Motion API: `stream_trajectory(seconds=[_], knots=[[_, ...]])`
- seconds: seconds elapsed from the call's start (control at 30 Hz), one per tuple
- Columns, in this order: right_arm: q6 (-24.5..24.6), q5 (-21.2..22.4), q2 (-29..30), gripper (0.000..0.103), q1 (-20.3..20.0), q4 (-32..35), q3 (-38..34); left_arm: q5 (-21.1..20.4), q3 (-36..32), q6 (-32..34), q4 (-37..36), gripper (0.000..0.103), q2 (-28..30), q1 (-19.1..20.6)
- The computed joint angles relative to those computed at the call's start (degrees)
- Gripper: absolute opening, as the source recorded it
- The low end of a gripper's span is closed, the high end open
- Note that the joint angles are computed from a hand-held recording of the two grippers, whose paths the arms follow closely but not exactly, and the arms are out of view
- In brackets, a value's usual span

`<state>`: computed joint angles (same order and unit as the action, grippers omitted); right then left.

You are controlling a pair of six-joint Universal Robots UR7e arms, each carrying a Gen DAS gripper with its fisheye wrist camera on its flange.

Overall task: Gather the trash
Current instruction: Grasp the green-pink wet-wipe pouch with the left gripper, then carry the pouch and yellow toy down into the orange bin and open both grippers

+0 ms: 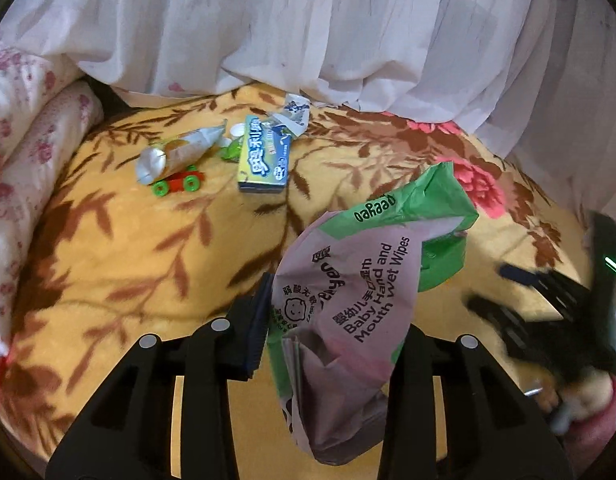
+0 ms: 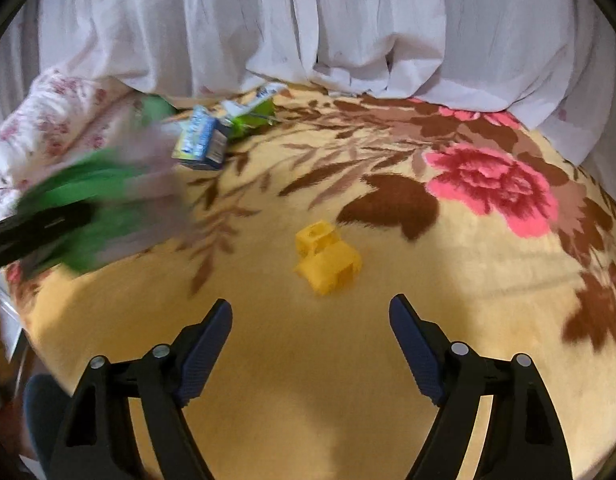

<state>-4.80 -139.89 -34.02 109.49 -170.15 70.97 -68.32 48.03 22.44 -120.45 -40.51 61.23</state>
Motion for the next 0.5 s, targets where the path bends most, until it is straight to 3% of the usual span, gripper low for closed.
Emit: stream_trajectory(seconds=[0.2,0.27,0.33,0.5], knots=[[2.22,-0.48,5.37,0.072,-2.95,12.8,-12.63,-0.11,6.4,0.5,-2.04,0.035,-5.3,-0.32],[3.85,-1.35,6.97,0.052,-3.46,18.82,-16.53,-0.18,7.8,0.33,-2.51,0.035,-6.56,-0.35],[5.64,-1.84,7.63,0.053,-3.77,22.72,-18.44,-0.46,8.69,0.18,-2.76,0.035,-7.42,-0.3],[4.39,-3.61,6.58,0.052,-2.53,18.32,-15.53,-0.68,11.62,0.94,-4.49,0.035,-9.61,-0.51]])
